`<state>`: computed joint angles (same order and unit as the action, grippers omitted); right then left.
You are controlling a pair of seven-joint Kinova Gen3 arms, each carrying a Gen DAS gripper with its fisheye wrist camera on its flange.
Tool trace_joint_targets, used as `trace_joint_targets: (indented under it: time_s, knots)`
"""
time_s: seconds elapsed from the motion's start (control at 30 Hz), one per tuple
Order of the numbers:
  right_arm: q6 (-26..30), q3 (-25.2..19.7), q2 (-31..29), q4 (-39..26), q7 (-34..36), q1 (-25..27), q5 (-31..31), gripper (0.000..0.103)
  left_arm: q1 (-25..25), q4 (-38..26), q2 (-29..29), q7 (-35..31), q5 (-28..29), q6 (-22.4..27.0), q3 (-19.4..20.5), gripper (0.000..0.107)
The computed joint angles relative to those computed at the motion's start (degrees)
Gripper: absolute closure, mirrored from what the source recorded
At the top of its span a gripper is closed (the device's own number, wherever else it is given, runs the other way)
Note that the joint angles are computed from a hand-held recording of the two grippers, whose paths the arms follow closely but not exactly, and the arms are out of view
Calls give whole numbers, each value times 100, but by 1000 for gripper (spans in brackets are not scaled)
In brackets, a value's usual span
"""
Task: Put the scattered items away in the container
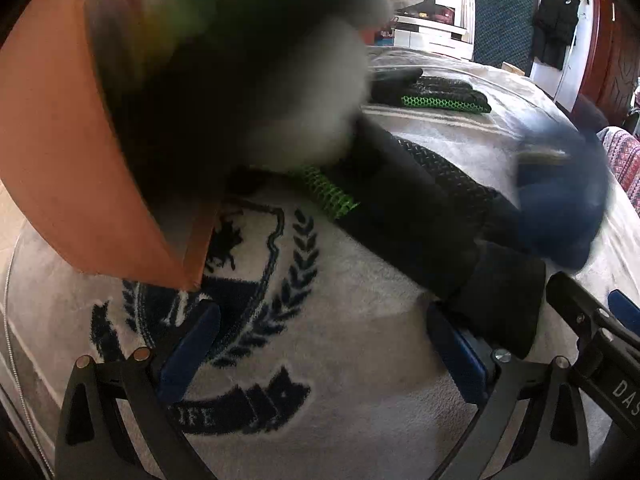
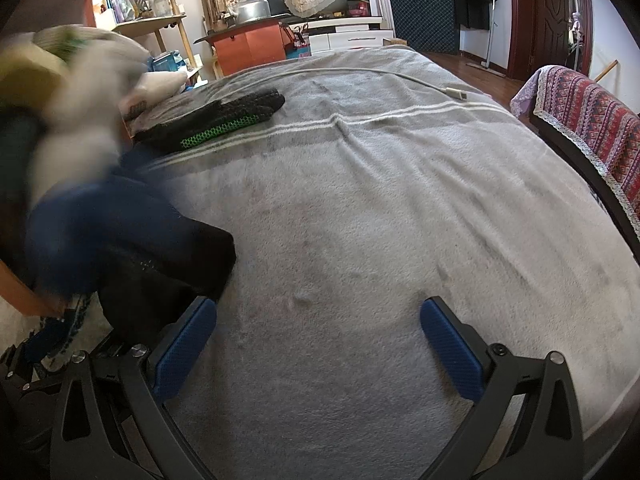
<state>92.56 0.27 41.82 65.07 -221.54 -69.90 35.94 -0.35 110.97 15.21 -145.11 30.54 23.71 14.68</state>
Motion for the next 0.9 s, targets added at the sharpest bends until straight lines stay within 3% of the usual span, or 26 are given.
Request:
trace_joint_targets:
  time_s: [0.9]
  knots:
    - [0, 27, 70, -113, 78, 42, -64, 1, -135, -255, 45, -205, -19, 222, -111, 4]
